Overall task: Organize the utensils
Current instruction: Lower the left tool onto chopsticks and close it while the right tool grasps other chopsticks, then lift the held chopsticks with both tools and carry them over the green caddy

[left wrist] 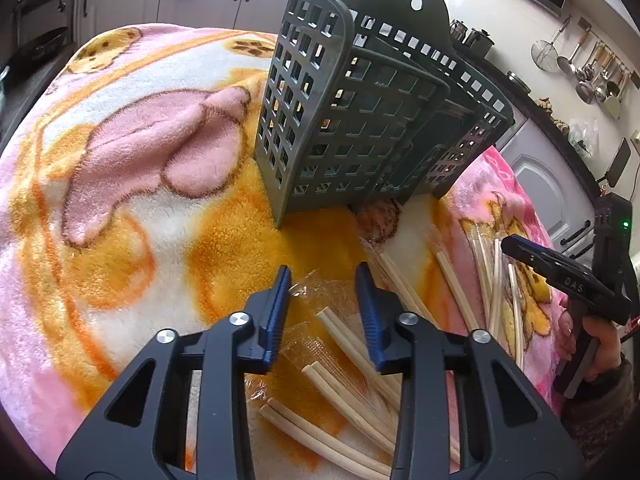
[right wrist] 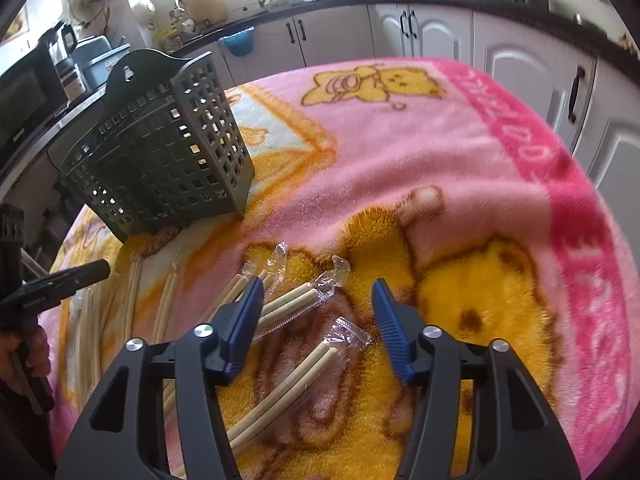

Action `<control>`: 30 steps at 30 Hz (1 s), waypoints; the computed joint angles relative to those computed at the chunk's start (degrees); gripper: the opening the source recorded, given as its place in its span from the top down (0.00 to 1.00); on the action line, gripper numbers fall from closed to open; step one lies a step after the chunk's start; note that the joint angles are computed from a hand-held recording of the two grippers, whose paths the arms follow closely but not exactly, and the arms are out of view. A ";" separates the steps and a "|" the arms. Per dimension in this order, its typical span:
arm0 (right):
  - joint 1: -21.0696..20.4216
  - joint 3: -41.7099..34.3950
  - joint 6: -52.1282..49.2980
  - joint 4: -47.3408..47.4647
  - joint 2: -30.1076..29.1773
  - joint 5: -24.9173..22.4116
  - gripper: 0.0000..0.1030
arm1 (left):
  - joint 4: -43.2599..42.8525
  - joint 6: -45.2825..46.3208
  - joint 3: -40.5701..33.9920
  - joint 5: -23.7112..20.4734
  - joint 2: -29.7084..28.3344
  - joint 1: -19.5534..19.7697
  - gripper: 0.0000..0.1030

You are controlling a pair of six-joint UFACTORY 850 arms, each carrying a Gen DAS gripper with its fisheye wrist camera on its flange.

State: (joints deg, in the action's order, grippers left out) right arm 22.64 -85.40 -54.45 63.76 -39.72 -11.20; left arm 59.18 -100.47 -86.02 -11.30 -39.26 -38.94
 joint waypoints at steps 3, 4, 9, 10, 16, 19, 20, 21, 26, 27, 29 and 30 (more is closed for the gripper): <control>-0.49 -0.90 0.44 1.00 -0.86 -1.30 0.58 | 0.53 -0.73 0.16 -0.17 0.06 0.01 0.83; -0.59 -1.18 0.44 1.24 -1.08 -1.52 0.61 | 0.60 -0.91 -0.03 -0.09 -0.07 0.08 0.85; -1.22 -1.61 -3.30 6.28 -1.60 -2.31 0.88 | 5.09 -5.48 0.90 0.58 0.51 0.18 0.93; -1.32 -1.71 -4.46 7.75 -1.72 -2.38 0.93 | 6.95 -7.35 1.10 0.64 0.65 0.15 0.95; -1.68 1.41 -24.07 27.80 0.81 -1.62 0.96 | 23.12 -23.10 3.23 0.57 2.52 -0.10 0.99; -1.65 3.43 -36.19 39.34 2.87 -1.56 0.96 | 32.69 -32.46 4.28 -0.42 3.71 -0.52 0.99; -1.58 3.68 -38.66 41.62 3.27 -1.61 0.96 | 38.42 -38.12 4.88 -0.81 4.38 -0.66 1.00; -1.47 4.42 -43.52 46.12 4.12 -1.85 0.96 | 41.75 -41.37 5.46 -0.99 5.04 -0.71 1.00; -0.65 7.15 -58.59 59.16 7.97 -3.84 0.96 | 49.97 -47.93 6.08 -3.36 7.27 -1.70 1.00; -0.40 7.55 -60.75 60.69 8.69 -4.25 0.96 | 51.85 -49.25 6.05 -3.84 7.81 -1.92 1.00; 0.10 8.36 -64.28 62.62 10.29 -5.22 0.97 | 53.48 -49.80 5.34 -4.48 8.34 -2.38 1.00; 0.40 8.48 -65.19 63.08 10.77 -5.37 0.97 | 54.20 -50.07 4.99 -4.87 8.42 -2.69 1.00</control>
